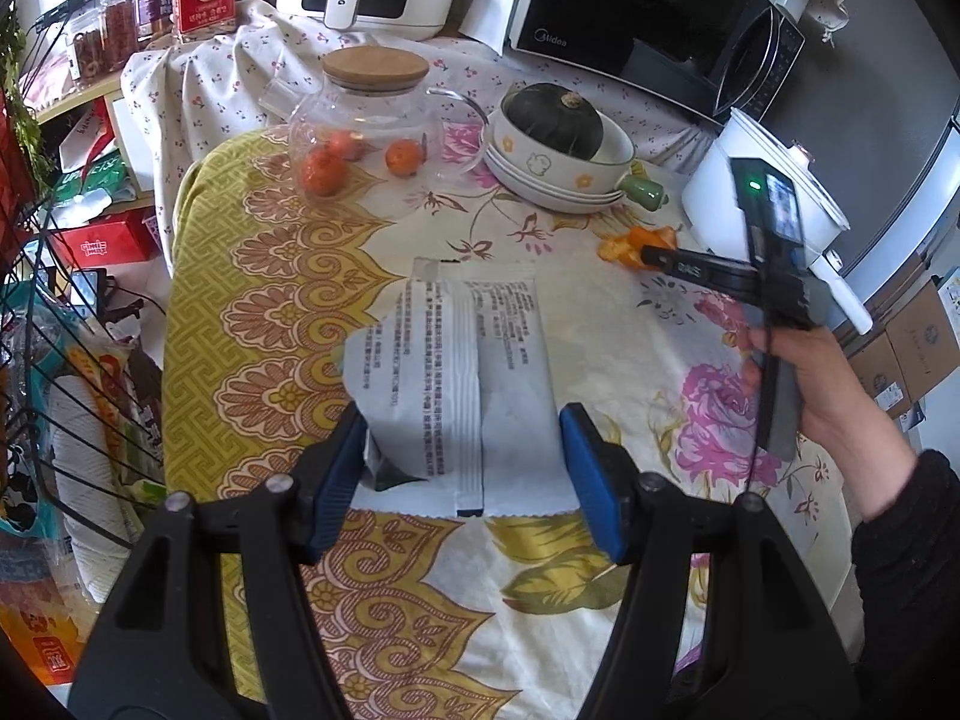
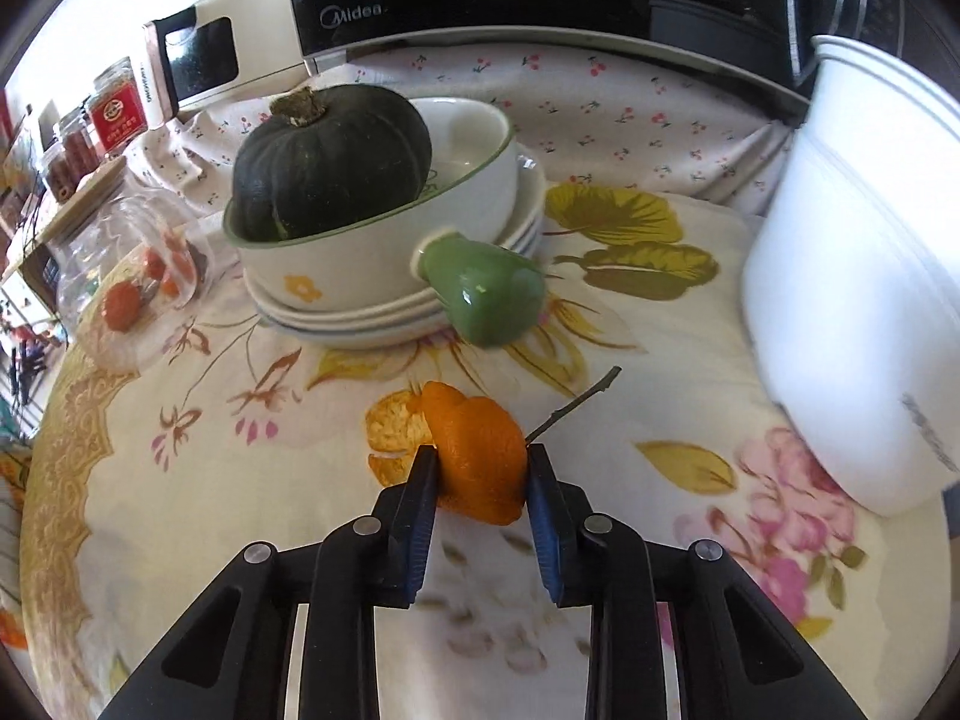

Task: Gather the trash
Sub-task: 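Grasp the orange peel with the right tool while the left tool holds the packet, then carry the packet and orange peel over the white bin and open both tools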

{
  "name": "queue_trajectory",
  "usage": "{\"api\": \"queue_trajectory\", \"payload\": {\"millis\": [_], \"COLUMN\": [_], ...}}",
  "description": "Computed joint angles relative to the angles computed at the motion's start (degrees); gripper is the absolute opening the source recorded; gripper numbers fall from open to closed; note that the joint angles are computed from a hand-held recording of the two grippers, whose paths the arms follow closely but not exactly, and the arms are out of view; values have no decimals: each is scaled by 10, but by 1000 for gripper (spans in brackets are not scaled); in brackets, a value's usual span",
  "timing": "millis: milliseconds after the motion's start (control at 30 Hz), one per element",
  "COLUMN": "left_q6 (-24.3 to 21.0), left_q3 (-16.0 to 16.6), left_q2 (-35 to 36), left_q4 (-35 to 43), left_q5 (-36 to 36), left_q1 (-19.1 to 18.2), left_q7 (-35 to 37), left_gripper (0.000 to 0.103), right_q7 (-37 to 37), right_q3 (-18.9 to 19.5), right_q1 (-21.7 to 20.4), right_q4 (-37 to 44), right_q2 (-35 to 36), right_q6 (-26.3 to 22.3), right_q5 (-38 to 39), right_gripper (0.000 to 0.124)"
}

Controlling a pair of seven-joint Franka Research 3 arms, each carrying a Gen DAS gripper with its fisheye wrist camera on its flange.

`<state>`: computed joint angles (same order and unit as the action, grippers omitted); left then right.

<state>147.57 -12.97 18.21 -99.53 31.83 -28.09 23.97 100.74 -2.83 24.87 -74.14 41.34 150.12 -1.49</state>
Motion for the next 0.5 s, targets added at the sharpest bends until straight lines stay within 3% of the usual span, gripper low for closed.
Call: {"api": "queue_trajectory", "payload": {"millis": [267, 500], "left_q6": [5, -11], "left_q3": [-4, -9], "left_q2": [-2, 11], "left_q4": [3, 33], "left_q5": [9, 28], "left_q1": [-11, -35], "left_q7": [-2, 15], "left_gripper": [65, 65], "right_q7": [3, 33], "right_q3": [2, 4], "right_q1": [-8, -18], "right_q4": [-216, -387], "right_q2": [-161, -298], "right_q6": [61, 106], "right_q5": [-3, -53], "right_gripper": [28, 28]}}
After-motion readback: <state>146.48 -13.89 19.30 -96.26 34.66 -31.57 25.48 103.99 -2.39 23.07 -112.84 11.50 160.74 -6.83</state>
